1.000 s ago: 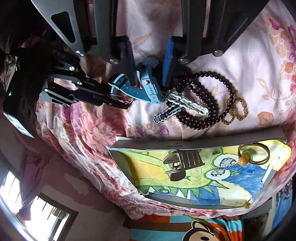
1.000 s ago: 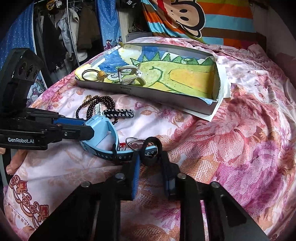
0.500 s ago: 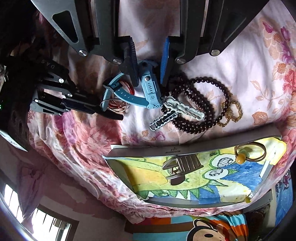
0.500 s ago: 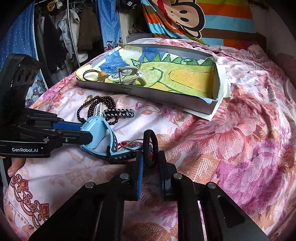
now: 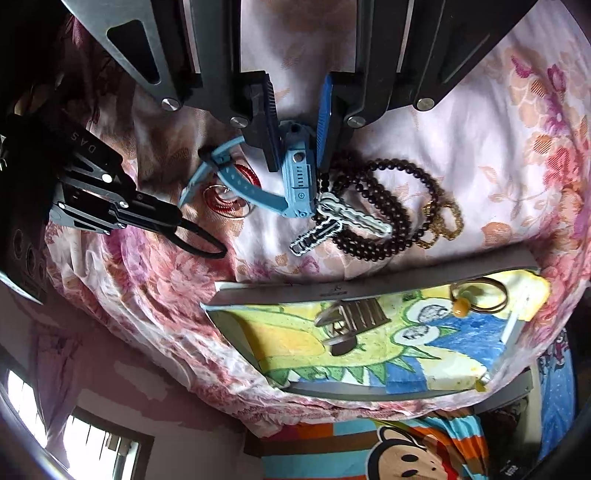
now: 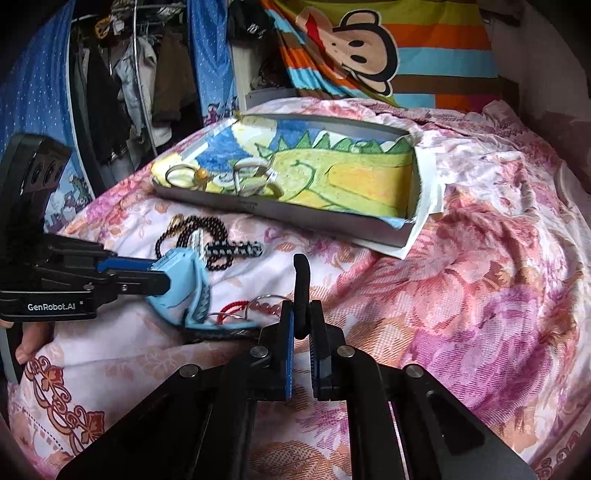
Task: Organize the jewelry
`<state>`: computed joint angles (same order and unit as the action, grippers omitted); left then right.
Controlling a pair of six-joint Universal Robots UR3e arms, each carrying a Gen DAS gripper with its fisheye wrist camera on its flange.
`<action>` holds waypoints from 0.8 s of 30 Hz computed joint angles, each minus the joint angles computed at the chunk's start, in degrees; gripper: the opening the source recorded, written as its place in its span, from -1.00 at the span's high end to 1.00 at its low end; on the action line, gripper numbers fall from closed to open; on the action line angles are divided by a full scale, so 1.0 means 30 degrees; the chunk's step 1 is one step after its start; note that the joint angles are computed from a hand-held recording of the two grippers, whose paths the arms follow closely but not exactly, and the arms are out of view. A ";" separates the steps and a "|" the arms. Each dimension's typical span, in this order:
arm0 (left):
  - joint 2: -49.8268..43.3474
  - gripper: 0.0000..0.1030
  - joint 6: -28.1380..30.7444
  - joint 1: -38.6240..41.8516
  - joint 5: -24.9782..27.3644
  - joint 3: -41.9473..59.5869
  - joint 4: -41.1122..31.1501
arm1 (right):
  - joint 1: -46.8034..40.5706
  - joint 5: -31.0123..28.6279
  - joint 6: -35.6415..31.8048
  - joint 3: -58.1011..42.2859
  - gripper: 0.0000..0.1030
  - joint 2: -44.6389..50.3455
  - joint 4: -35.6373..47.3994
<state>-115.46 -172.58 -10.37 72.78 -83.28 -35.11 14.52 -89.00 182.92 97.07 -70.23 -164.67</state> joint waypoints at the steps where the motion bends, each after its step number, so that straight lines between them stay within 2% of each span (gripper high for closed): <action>1: 0.0133 0.67 -0.0083 0.0050 -0.0031 -0.0170 0.0136 | -0.0058 0.0008 0.0109 0.0096 0.87 -0.0055 -0.0135; 8: 0.1291 0.67 -0.0287 0.0250 -0.0347 -0.1741 0.1524 | -0.0144 -0.0130 0.0450 0.0469 0.87 -0.0168 -0.0690; 13: 0.1894 0.67 -0.0492 -0.0042 0.0642 -0.2626 0.3085 | 0.0005 -0.0290 0.0347 0.0513 0.87 -0.0147 -0.0919; 19: 0.2047 0.67 0.0847 -0.0309 0.0656 -0.1598 0.0469 | -0.0099 -0.0123 0.0387 0.0489 0.87 -0.0137 -0.0781; 24: 0.2160 0.67 0.0949 -0.0777 0.1163 -0.1081 -0.1337 | 0.0025 -0.0288 0.0317 0.0600 0.87 -0.0244 -0.1052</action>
<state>-108.98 -169.73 -12.70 76.27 -86.53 -39.13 14.59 -89.86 183.87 98.87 -70.96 -167.83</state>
